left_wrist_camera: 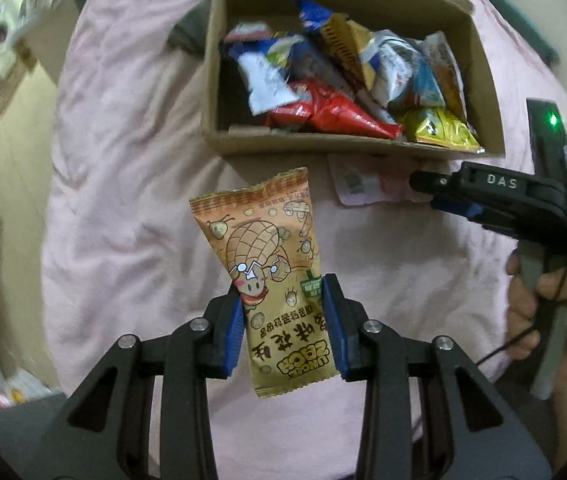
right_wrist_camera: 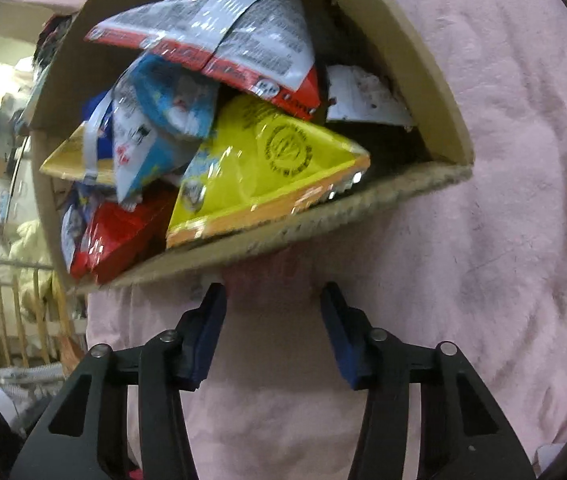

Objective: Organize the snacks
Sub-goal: 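Grasp the orange peanut snack pack with the left gripper while the right grasps the pink wrapper, then carry both snacks into the box and open both grippers to release them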

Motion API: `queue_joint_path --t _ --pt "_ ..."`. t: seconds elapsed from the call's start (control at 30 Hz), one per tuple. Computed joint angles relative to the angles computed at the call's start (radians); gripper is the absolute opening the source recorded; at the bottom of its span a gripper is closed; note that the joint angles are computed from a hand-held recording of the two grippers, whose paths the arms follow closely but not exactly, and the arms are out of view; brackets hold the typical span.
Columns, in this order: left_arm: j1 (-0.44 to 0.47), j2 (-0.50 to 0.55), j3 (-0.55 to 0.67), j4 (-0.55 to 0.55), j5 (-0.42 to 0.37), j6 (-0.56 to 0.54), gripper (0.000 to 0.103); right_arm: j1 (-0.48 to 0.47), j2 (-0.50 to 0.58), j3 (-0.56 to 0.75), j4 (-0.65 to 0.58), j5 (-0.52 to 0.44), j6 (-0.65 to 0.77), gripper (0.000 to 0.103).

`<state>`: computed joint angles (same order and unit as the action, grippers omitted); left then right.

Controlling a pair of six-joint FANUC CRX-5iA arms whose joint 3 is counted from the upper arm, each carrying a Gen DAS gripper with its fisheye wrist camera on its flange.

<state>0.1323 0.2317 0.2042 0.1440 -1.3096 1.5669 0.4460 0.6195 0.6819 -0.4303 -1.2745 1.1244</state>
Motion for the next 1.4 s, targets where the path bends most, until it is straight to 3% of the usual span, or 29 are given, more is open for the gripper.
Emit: queue_joint_path --t 0.1,0.17,0.27,0.53,0.77,0.93,1.2,1.4 --pt "0.013 -0.022 -0.019 0.017 0.033 -0.014 0.032 0.008 0.023 0.022 0.017 -0.013 -0.009 0.039" --pt "0.018 -0.040 -0.032 0.021 0.056 -0.010 0.032 -0.001 0.025 0.023 -0.005 -0.015 -0.005 0.014" --pt "0.039 -0.040 -0.046 0.055 0.049 0.003 0.032 -0.014 0.012 0.009 -0.031 -0.011 0.033 0.001" --pt "0.048 -0.033 -0.049 0.099 0.056 0.009 0.032 -0.049 -0.090 -0.106 -0.115 -0.028 0.164 0.000" --pt "0.049 -0.028 -0.049 0.106 0.050 0.007 0.032 -0.077 -0.147 -0.182 -0.105 -0.067 0.233 0.000" --pt "0.038 -0.033 -0.043 0.075 0.063 0.007 0.032 -0.091 -0.180 -0.193 -0.137 -0.031 0.266 0.000" --pt "0.059 -0.040 -0.045 0.054 0.079 0.037 0.032 -0.031 -0.277 -0.246 -0.112 0.042 0.305 0.000" --pt "0.071 -0.091 -0.085 0.067 0.142 0.022 0.032 -0.027 -0.324 -0.251 -0.096 0.074 0.304 0.000"
